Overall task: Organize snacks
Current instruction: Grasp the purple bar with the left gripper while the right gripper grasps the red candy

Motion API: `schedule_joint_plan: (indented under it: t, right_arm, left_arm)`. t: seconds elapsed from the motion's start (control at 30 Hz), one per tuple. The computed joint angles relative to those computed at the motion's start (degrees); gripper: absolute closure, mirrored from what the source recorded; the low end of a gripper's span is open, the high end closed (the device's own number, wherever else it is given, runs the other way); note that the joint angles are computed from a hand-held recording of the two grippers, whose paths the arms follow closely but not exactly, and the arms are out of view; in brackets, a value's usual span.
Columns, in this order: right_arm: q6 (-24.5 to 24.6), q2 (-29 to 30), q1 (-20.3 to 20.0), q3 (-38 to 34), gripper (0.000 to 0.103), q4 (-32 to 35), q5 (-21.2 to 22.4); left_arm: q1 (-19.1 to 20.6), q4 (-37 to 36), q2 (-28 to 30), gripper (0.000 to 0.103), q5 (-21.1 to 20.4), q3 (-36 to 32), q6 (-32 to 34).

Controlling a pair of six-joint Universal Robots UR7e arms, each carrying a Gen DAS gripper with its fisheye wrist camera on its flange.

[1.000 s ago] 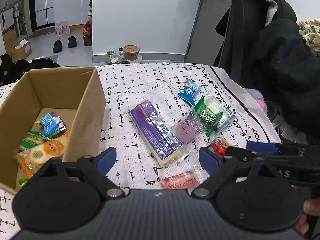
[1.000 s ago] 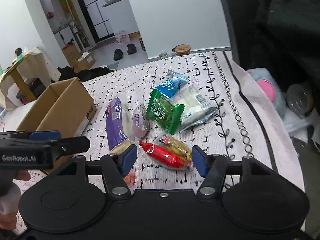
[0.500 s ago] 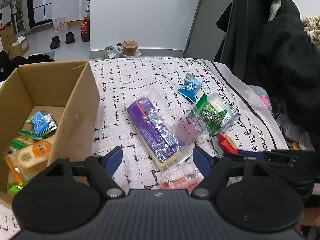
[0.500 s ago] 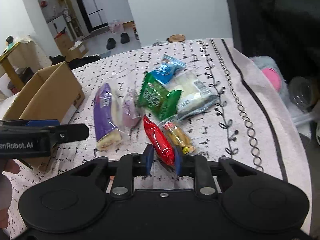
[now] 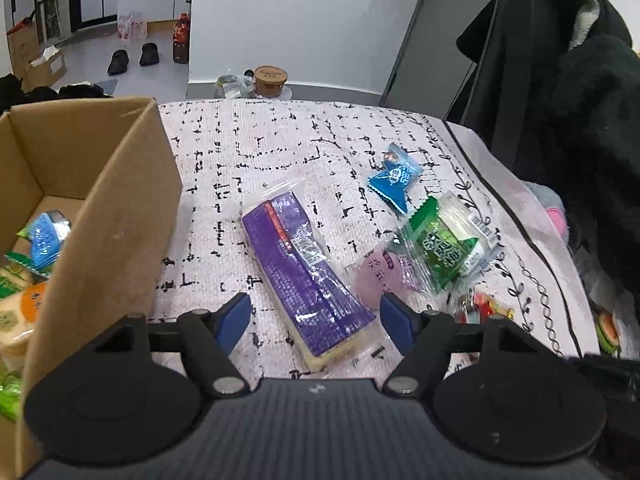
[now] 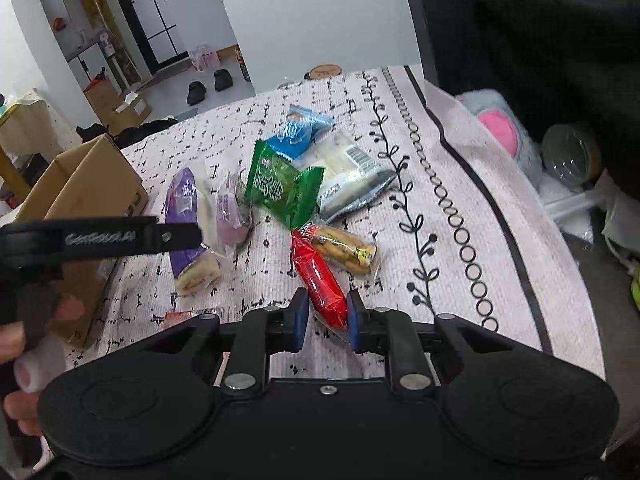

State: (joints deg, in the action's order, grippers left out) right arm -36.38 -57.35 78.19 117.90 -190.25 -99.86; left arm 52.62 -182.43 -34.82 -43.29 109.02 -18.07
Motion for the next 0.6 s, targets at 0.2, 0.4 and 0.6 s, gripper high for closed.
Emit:
schedule_joint_plan:
  t: [0.2, 0.4, 0.6]
  right_arm:
    - [0.7, 0.2, 0.0, -0.5, 0.079, 1.4, 0.7]
    - [1.1, 1.1, 0.5, -1.2, 0.076, 2.3, 0.0]
    - [2.4, 0.8, 0.5, -0.8, 0.083, 2.1, 0.8]
  left_arm:
    - [1.3, 2.5, 1.4, 0.038, -0.1, -2.7, -2.5]
    - [1.9, 3.8, 2.3, 0.039, -0.1, -4.2, -3.2]
    - [1.8, 2.9, 2.2, 0.056, -1.0, -3.5, -1.0]
